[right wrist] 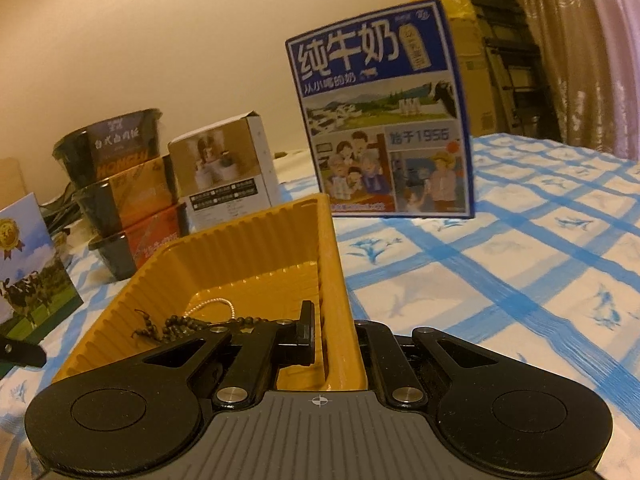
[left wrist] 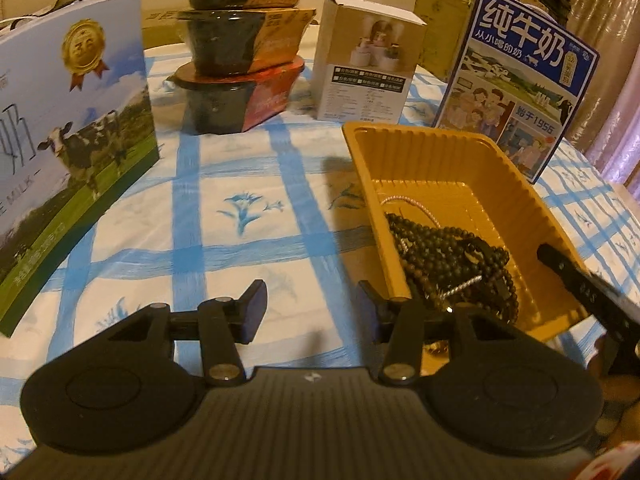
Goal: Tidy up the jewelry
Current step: 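Open the left gripper to release the beads into the orange tray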
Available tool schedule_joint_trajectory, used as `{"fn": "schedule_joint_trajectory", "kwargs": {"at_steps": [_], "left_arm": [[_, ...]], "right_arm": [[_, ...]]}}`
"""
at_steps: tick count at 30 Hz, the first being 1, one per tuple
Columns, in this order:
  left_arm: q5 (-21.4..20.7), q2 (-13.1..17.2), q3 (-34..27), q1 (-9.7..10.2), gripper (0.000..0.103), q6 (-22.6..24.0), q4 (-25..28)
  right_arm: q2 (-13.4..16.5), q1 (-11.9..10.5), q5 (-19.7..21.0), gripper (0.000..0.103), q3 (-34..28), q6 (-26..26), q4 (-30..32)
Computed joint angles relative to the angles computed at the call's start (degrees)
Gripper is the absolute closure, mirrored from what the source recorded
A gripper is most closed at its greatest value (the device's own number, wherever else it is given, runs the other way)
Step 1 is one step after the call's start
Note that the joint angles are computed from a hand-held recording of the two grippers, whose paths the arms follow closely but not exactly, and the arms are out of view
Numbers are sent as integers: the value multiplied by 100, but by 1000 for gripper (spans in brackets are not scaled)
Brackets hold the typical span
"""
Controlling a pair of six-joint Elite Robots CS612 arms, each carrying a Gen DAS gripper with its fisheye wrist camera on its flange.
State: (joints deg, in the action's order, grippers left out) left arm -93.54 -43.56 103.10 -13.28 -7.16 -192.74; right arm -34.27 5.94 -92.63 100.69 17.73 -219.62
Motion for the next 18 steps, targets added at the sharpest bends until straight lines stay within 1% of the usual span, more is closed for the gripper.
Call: {"fn": "schedule_joint_trajectory", "kwargs": {"at_steps": [3,6,7,12,13,14,15,16,17,18], "left_arm": [[17,8,35,16,58,-47,-37],[-9,13,64,38,58,-160,-40],[-15,13,75,44,57,-184,-55],[66,-22,203,26,53,-147,-229],[94,-32,235,19,53,-134,-277],[99,-59,268,17,52,-117,-254],[116,-76,303,13,51,-101,-290],[126,-95,345,10,51,-95,-333],[118,-113,388,14,51,-92,-378],[113,-134,430,16,50,-94,-407]], "right_arm": [[21,-92,284,96,-50,-31,103],[27,-181,550,96,-41,62,86],[5,-183,516,96,-36,28,160],[-111,-174,535,94,7,-472,527],[-130,-185,596,90,16,-475,579],[-141,-206,720,83,34,-453,596],[-161,-228,867,79,53,-436,626],[-181,-232,947,69,70,-450,652],[-207,-218,954,43,89,-492,689],[-211,-183,841,29,103,-504,604]]}}
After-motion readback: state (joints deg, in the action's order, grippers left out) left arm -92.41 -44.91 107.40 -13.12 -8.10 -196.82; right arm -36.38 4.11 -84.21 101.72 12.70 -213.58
